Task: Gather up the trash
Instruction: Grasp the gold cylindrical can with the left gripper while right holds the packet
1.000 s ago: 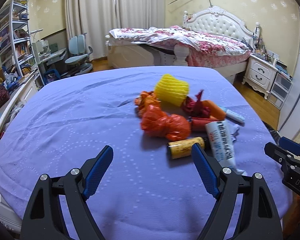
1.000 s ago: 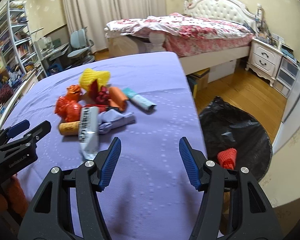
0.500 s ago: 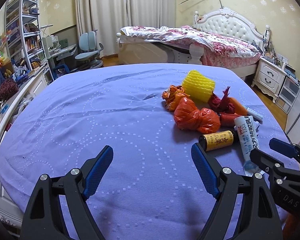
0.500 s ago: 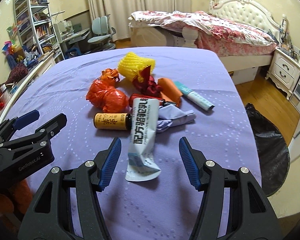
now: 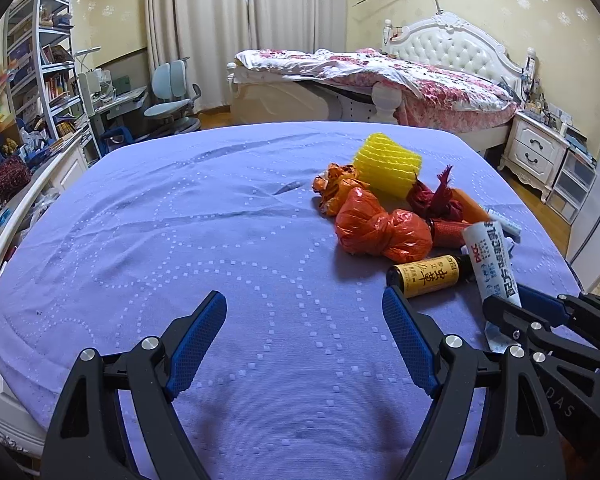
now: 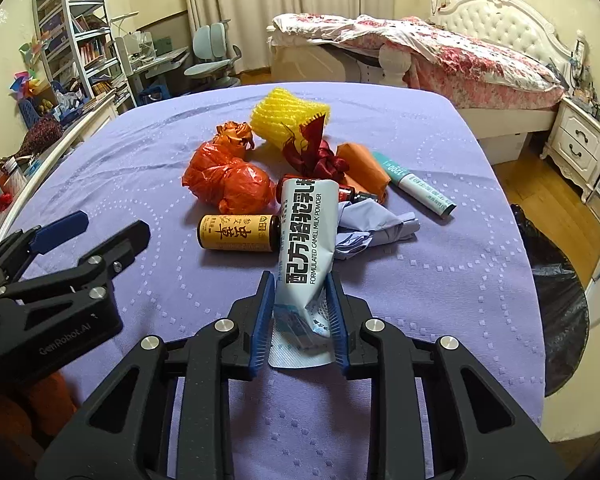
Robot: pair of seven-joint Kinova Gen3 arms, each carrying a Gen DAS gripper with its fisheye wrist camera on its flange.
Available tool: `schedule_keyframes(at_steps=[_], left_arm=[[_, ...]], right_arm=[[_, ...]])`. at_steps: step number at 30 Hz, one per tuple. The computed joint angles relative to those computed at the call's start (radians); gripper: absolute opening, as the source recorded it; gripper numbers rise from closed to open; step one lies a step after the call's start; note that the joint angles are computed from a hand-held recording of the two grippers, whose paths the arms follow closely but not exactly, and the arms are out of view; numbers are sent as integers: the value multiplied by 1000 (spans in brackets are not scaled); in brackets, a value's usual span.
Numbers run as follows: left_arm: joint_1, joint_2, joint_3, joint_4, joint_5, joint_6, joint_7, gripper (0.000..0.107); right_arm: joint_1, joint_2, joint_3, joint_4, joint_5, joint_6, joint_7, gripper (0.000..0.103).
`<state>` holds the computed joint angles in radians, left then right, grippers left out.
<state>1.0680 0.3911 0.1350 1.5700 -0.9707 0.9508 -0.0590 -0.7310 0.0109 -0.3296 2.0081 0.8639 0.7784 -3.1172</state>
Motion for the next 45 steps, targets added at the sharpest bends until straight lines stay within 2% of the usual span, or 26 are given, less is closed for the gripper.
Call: schedule_keyframes(at_steps=[11, 27, 38, 45], left_arm=[[22, 44, -5, -64, 24, -5, -68, 80], [19, 133, -45, -227, 177, 110, -245, 80], [9, 177, -81, -305, 222, 151, -289, 80], [32, 158, -94, -290, 211, 158, -248, 80]], right_arm=[[30, -76, -33, 60, 38, 53, -76, 26], [160, -139, -45, 142, 20, -33, -107, 26], [209, -148, -49, 169, 15, -84, -107, 26], [226, -157, -53, 178, 15, -96, -110, 26]])
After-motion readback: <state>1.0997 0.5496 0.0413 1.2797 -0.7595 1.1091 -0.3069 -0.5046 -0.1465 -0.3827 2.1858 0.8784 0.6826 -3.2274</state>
